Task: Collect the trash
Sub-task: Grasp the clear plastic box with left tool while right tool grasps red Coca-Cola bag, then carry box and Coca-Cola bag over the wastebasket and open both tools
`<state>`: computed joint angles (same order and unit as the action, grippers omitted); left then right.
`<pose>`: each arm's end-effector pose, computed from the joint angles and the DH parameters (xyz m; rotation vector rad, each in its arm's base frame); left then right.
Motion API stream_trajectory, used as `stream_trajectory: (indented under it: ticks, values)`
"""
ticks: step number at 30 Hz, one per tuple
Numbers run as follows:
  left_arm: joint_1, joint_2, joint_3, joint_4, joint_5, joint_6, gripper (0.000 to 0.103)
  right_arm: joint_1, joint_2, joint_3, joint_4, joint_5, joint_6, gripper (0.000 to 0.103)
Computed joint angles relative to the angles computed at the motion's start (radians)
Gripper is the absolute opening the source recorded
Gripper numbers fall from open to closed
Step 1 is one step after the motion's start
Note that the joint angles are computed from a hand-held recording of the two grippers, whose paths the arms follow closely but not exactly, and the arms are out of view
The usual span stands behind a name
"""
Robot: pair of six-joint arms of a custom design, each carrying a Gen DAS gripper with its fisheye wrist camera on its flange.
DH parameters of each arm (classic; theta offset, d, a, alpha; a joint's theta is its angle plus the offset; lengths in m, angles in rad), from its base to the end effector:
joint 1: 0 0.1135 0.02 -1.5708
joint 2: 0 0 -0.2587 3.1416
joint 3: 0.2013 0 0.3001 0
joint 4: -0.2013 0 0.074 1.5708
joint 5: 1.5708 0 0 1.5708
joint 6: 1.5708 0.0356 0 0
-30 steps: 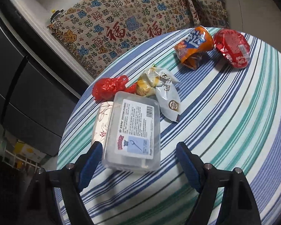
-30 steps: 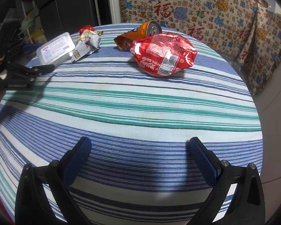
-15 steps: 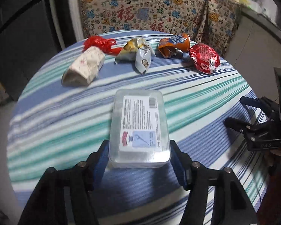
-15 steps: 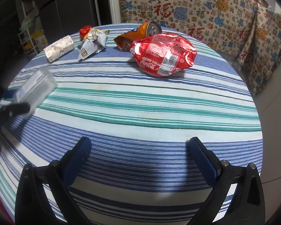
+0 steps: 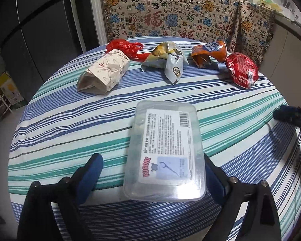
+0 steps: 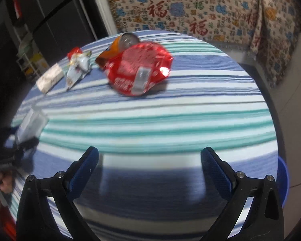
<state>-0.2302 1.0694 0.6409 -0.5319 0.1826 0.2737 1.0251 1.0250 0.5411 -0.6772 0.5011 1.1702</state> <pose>0.2424 -0.0635 0.1834 0.6986 2.4223 -0.2134 0.1266 0.1756 0.1544 0.3151 2.4942 0.1715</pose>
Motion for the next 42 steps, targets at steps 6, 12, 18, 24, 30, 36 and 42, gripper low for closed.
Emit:
stream_trajectory:
  ticks: [6,12,18,24,30,36,42]
  values:
    - [0.003,0.003,0.0,0.001,0.003,0.003,0.097,-0.256,-0.11,-0.042,0.188,-0.192,-0.25,0.099]
    - [0.002,0.002,0.0,0.001,0.004,0.002,0.097,-0.427,0.03,-0.027,0.374,-0.327,-0.281,0.089]
    - [0.002,0.003,0.0,0.002,0.003,0.002,0.097,-0.362,-0.08,-0.086,0.422,-0.261,-0.275,0.02]
    - [0.016,-0.023,-0.014,-0.011,0.007,-0.003,0.096,-0.01,-0.063,0.056,0.135,0.062,-0.185,0.02]
    - [0.041,-0.078,-0.038,-0.042,0.024,-0.005,0.096,0.22,0.047,0.132,-0.011,0.084,0.051,0.021]
    - [0.06,-0.127,-0.042,-0.065,0.074,-0.007,0.095,0.322,0.073,0.136,-0.081,0.132,0.18,0.023]
    - [0.037,-0.092,-0.035,-0.05,0.052,-0.014,0.089,0.288,0.024,0.065,-0.019,0.126,0.199,0.04]
